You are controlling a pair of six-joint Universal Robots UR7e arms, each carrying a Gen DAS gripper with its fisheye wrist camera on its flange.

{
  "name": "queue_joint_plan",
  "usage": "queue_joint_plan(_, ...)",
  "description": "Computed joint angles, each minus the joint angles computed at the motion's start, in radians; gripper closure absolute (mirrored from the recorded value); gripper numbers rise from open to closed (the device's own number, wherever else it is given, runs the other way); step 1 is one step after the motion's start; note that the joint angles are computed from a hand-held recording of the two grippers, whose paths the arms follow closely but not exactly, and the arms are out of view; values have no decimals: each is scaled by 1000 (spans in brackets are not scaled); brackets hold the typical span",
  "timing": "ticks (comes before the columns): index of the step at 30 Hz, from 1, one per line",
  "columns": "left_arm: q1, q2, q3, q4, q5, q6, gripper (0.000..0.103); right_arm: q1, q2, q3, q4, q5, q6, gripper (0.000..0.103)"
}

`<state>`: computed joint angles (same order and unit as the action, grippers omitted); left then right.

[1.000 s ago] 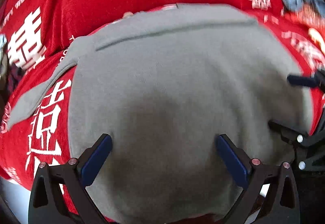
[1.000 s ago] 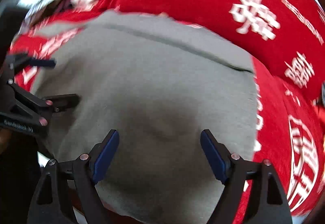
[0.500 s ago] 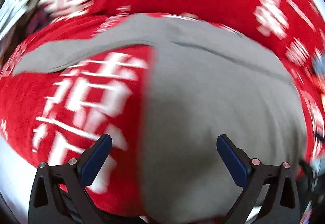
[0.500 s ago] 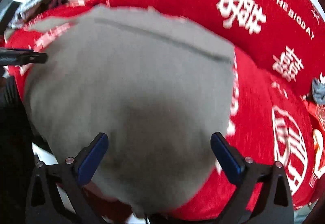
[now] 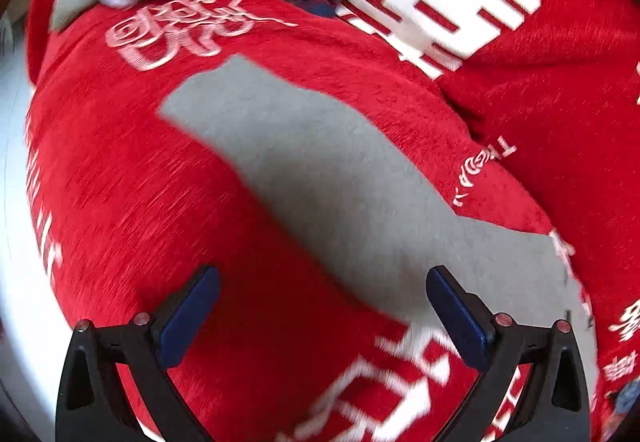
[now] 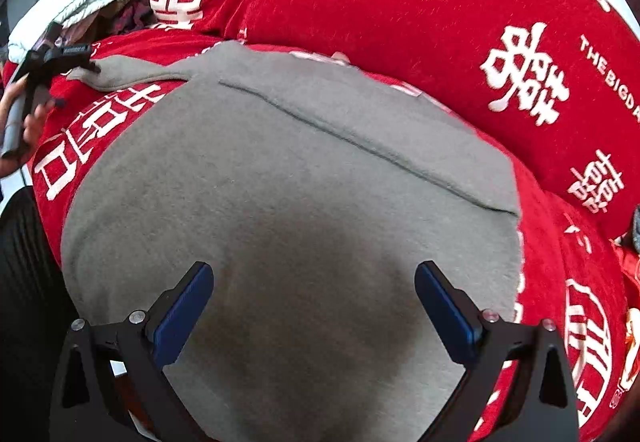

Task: Fold small clothes
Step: 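Move the left gripper to the other sleeve cuff and grasp it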

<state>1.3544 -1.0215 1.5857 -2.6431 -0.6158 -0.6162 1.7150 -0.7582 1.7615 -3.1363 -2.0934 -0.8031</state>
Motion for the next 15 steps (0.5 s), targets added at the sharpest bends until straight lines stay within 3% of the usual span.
queue_joint_plan(3,9,95,-154,146,117,-23,0,2,18,-18,20,-22,11,2)
queue_joint_plan(8,25,234,-373,467,344,-219,0,12,36,-40,32,-51,18,2)
queue_joint_plan(10,28,225,-368,441,338,-220,0,15,39,-47,34,-62,13,2)
queue_joint_plan(13,33,211,-322,199,306,-81,2,14,43,-68,60,-64,20,2)
queue_joint_plan(14,31,206,-305,151,313,-59,7,14,48,-79,70,-65,24,2)
queue_joint_plan(15,27,209,-300,144,356,-74,28,16,54,-92,76,-68,26,2)
